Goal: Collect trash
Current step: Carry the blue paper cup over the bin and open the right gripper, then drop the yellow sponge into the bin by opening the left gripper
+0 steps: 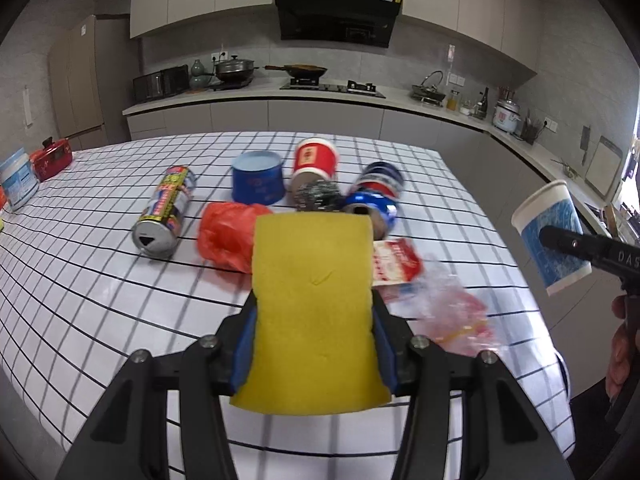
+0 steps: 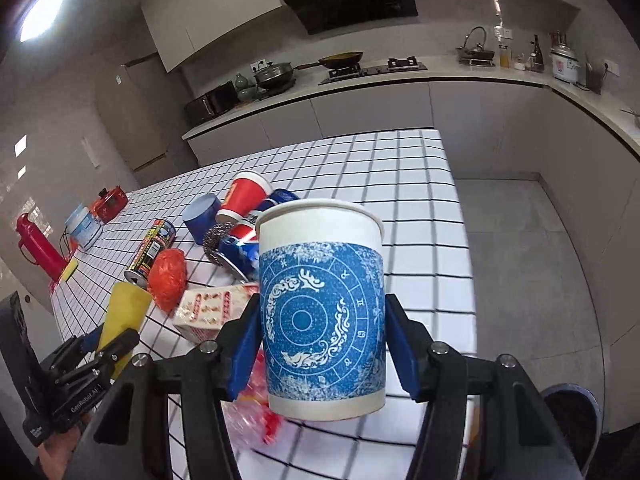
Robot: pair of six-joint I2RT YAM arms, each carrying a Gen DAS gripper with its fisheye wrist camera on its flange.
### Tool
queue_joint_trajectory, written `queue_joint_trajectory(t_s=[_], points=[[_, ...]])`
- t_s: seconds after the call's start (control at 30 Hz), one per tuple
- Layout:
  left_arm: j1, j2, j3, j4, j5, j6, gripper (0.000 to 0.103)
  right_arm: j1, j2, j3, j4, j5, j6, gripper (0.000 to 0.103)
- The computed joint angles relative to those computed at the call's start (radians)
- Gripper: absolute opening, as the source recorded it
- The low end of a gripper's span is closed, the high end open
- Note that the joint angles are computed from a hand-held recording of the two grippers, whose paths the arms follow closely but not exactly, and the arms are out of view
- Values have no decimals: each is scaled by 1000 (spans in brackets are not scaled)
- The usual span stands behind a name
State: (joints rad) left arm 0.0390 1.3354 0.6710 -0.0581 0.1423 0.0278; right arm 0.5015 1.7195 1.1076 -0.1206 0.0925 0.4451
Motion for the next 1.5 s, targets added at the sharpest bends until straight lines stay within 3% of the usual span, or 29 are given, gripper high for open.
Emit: queue_joint_trajectory(t_s=[0.23, 0.5, 0.73, 0.83, 0.9, 0.97, 1.33, 1.5], points=[[-322, -88, -28, -43, -197, -157, 52, -184, -292, -270, -11, -66, -67, 60], [-657, -10, 16, -40, -384, -331, 52, -550, -511, -461, -96, -229, -252, 60], [-856, 134, 102, -26, -488, -451, 52, -856, -468, -568, -87, -386, -478, 62], [-924, 202, 149, -29, -525, -499, 52, -931, -377, -576, -71, -419, -584, 66], [-964, 244, 183, -41, -550, -528, 52, -969, -303, -572, -54, -402, -646, 76], [-994, 278, 214, -53, -571, -548, 52, -1035, -270, -579, -35, -450, -695, 77], [-1108, 472, 332, -36, -615, -671, 52, -1248, -268, -546, -75, -561, -832, 77], [-1160, 626, 432, -19, -581, -744, 52, -1349, -259, -517, -90, -589, -877, 77]])
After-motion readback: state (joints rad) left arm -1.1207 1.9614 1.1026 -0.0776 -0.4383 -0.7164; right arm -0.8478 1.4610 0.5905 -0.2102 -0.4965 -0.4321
